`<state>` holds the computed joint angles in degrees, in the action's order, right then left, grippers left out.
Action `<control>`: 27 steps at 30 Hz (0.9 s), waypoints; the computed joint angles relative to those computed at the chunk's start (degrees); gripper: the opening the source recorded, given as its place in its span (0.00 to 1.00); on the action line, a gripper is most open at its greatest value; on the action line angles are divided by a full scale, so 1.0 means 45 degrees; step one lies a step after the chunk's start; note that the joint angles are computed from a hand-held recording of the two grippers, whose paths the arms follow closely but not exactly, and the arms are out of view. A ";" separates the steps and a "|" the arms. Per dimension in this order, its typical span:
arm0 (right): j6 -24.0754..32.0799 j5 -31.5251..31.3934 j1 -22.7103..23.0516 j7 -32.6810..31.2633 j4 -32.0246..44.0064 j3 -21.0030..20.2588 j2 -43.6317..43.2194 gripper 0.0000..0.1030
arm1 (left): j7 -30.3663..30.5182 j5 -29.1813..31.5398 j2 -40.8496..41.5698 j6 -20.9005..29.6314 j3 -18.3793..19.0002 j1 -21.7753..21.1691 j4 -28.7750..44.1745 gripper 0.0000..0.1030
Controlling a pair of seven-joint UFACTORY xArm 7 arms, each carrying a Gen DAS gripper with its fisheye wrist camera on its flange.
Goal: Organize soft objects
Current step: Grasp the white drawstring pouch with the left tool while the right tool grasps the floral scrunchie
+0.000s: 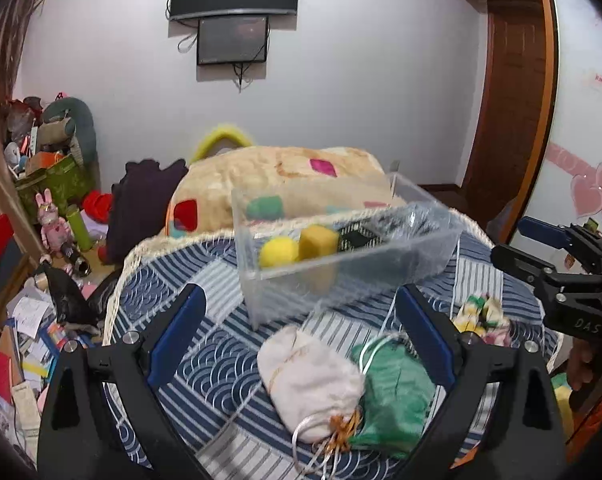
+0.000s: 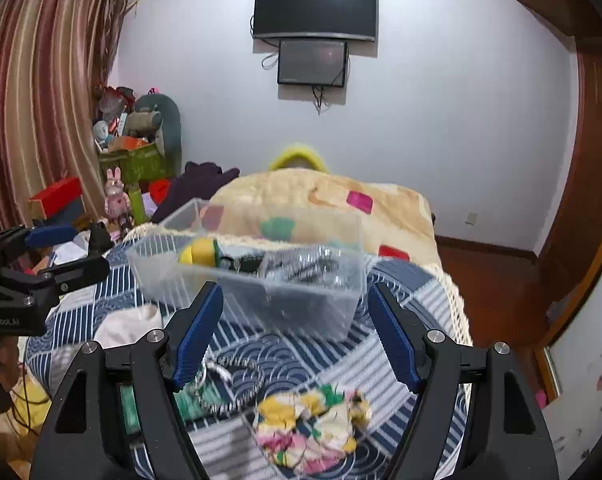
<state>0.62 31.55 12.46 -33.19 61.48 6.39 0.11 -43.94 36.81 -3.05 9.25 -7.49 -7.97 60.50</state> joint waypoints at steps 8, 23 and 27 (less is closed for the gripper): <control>0.0305 -0.1574 -0.0015 0.1755 -0.1182 -0.0236 -0.0377 0.70 | 0.0376 -0.0967 -0.0033 0.0148 0.0024 0.0002 -0.0849 0.94; 0.1582 -0.2104 -0.0178 0.2784 -0.1971 -0.0600 -0.0503 0.70 | 0.1886 -0.2964 0.0807 0.0049 0.0367 -0.0606 -0.1209 0.94; 0.1938 -0.1517 -0.0172 0.2086 -0.1971 -0.0604 -0.0469 0.68 | 0.3312 -0.4720 0.0902 -0.0410 0.0350 -0.0711 -0.1409 0.86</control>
<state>9.33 24.72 11.69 -23.81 52.61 3.67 -2.00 -29.03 15.57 1.01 7.41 -5.91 -11.17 54.16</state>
